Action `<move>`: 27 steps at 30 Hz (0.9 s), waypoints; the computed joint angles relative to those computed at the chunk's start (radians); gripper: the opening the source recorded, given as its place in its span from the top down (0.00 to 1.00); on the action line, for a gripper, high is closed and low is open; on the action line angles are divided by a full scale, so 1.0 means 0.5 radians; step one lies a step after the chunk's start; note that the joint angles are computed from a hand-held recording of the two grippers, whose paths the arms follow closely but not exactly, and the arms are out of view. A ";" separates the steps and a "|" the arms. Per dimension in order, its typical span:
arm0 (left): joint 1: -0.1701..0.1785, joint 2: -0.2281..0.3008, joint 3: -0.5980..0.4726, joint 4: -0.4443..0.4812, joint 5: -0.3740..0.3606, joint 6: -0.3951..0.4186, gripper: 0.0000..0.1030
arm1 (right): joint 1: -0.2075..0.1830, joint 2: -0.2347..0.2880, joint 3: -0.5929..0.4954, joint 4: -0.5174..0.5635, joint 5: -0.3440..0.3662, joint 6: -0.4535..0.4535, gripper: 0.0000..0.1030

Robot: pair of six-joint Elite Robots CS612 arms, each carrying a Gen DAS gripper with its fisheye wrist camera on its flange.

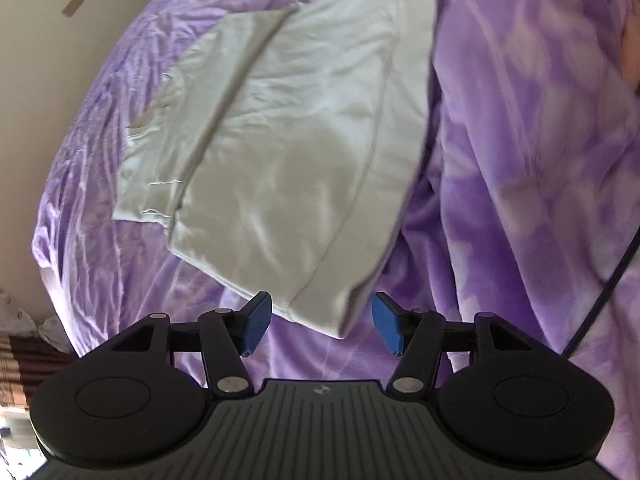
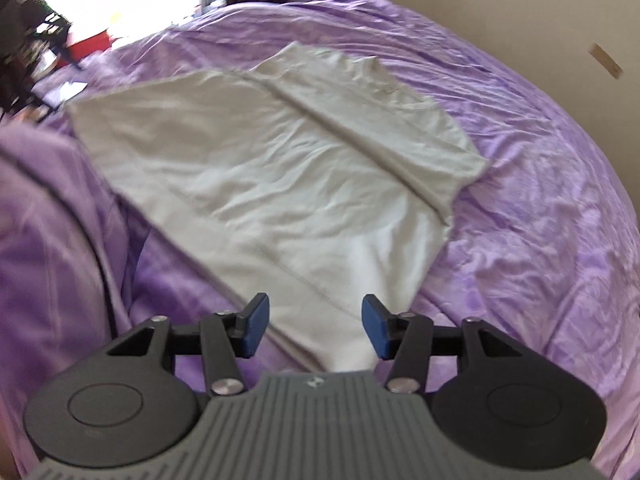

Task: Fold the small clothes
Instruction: 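Pinch the sweatshirt hem with the left gripper while the right gripper pinches it too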

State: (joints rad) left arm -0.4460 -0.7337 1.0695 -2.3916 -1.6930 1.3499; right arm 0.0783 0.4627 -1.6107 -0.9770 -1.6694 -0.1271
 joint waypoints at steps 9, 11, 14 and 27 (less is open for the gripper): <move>-0.021 0.040 0.057 -0.154 0.064 0.107 0.34 | 0.023 0.013 0.016 0.055 -0.045 -0.259 0.47; -0.022 0.050 0.056 -0.173 0.061 0.089 0.36 | 0.036 0.013 0.017 0.087 -0.103 -0.379 0.47; -0.023 0.046 0.058 -0.166 0.058 0.033 0.55 | 0.066 0.028 0.018 0.101 -0.259 -0.545 0.49; 0.003 0.040 0.043 -0.421 -0.074 -0.471 0.96 | 0.147 0.137 -0.018 -0.089 -0.648 -1.079 1.00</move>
